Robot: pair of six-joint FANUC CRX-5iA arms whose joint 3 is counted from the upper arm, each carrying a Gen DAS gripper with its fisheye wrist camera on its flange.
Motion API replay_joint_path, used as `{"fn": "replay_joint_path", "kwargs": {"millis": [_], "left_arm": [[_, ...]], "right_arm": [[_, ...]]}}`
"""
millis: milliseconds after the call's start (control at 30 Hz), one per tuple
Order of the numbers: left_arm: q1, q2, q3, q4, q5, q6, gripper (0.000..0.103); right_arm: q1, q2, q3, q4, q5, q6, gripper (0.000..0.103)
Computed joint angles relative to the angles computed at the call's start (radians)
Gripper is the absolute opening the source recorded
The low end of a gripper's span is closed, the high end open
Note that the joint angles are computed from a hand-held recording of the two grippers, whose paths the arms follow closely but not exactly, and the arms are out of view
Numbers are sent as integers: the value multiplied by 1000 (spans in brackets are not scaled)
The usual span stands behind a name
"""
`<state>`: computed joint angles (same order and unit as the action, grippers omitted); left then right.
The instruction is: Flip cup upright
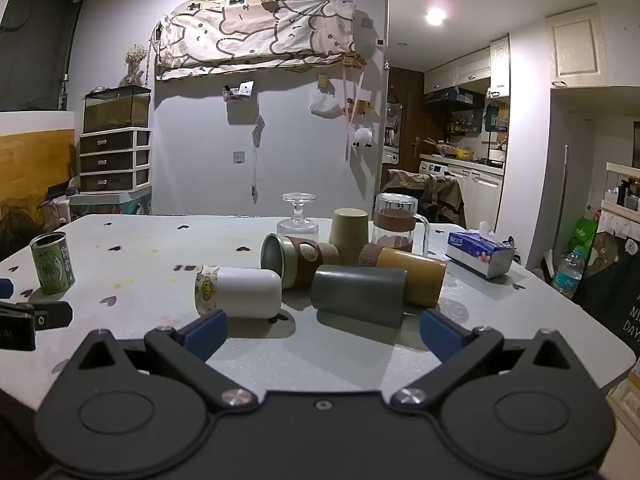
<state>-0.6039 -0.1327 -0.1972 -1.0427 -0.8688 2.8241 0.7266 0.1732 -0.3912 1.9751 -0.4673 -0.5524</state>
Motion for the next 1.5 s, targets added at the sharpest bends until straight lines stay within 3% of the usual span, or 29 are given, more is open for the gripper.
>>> {"fn": "replay_joint_path", "kwargs": {"millis": [1500], "left_arm": [[-3,1,1,-3,-3,2,103]], "right_arm": [[-4,0,-1,9,6,-10,103]]}}
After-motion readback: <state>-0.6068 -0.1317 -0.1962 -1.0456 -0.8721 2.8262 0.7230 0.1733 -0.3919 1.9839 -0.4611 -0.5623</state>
